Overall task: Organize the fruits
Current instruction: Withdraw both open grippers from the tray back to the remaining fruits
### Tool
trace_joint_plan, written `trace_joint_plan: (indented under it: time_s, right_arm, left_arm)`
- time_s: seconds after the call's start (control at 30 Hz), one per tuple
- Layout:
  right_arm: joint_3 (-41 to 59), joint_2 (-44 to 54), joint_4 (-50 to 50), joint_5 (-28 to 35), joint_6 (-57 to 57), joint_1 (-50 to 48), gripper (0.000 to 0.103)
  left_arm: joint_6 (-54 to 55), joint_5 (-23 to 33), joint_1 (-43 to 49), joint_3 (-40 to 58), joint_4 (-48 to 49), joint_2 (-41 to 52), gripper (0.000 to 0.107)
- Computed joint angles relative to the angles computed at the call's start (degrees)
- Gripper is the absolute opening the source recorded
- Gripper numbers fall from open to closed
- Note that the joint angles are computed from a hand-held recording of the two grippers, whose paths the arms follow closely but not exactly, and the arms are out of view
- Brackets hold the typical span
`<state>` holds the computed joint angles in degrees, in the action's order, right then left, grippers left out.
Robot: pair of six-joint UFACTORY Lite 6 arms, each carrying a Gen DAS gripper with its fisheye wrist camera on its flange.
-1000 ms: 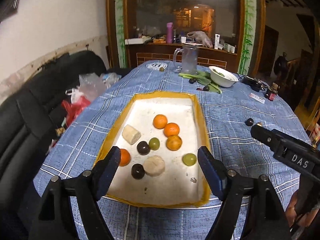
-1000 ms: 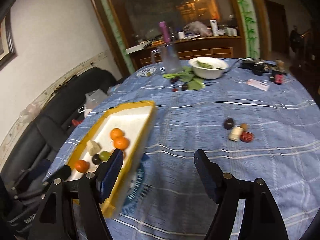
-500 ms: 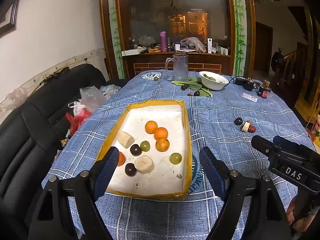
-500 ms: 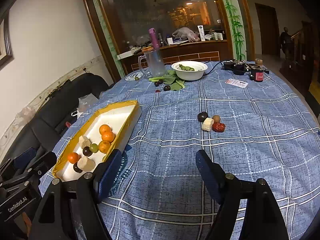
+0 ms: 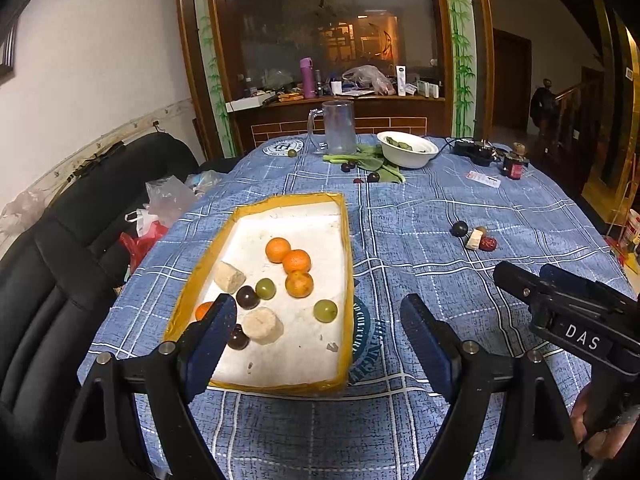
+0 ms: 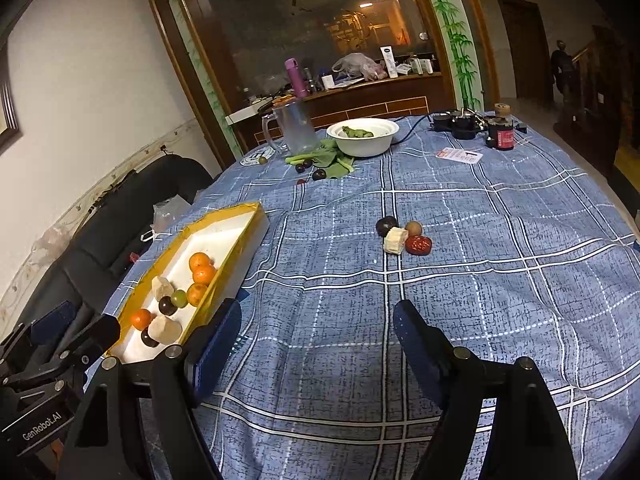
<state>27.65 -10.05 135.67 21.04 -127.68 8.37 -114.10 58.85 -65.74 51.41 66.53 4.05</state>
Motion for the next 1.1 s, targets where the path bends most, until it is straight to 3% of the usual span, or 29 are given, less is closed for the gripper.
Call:
trace_joint_plan:
  time_s: [0.3,0.83,1.1]
  right_arm:
    - [2.20,5.72,0.92,1.93,-0.90,-1.23,0.083]
    - [5.24,16.56,12.61,7.07,-11.25,-1.44,0.083]
    - [5.25,16.47,20.14,5.66,-18.63,1.62,0.084]
  left_arm:
    - [0.15,-3.71,2.72,0.41,0.69,2.25,0.083]
    - [-0.66,-13.20,9.53,0.54,3.27,6.21,0.083]
    - [-1.25,-18.06,12.71,1.28,4.36,8.45,0.083]
